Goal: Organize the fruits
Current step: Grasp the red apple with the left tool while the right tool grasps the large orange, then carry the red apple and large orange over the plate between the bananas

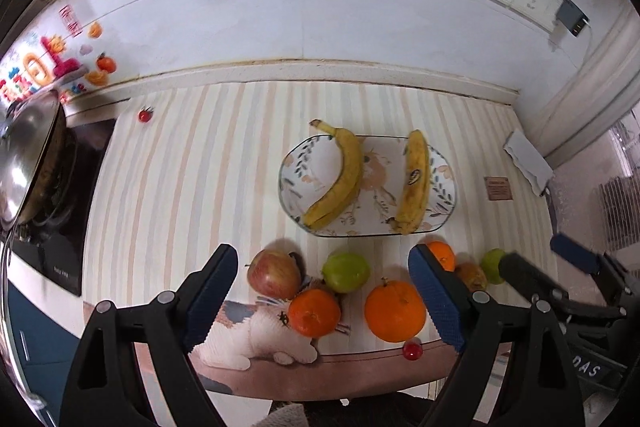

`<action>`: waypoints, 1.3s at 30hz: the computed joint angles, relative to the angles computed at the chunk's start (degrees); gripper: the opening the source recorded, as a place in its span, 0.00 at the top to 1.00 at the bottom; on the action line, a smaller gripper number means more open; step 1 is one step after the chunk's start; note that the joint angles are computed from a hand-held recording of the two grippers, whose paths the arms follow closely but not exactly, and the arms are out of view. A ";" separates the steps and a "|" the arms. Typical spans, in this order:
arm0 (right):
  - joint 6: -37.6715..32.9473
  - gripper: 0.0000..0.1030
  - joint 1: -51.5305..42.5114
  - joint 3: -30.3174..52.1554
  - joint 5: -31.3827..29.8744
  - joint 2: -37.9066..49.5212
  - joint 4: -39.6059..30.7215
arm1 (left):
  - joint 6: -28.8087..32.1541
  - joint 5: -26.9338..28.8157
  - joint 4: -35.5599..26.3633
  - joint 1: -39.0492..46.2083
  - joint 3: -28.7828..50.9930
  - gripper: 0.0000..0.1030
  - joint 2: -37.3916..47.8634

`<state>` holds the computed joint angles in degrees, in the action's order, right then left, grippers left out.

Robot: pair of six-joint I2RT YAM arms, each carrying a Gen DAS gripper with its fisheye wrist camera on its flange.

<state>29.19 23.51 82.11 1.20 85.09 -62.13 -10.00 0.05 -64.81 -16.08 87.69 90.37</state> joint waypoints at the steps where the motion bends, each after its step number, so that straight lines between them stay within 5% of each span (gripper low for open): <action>1: -0.18 0.08 -0.16 -1.03 -1.22 0.23 0.49 | 0.15 -0.20 0.30 0.32 -0.75 0.15 -0.23; 14: 0.79 0.08 0.35 -18.20 -15.75 14.77 15.81 | 1.64 1.37 6.08 10.56 -19.61 0.15 3.11; 26: 2.76 0.09 2.68 -19.25 -15.57 20.79 20.41 | -3.19 11.79 7.42 12.90 -7.25 0.15 25.16; 29: 3.61 0.17 2.83 -18.92 -15.89 21.55 20.81 | -3.03 11.69 7.99 12.35 -4.93 0.35 29.64; 39: 3.29 0.19 4.00 -17.99 -15.15 22.08 20.15 | 0.61 7.11 10.31 12.95 -11.53 0.38 24.62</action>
<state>32.47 27.51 64.11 -13.94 107.17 -41.98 -9.39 7.16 -54.50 -3.13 76.16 114.99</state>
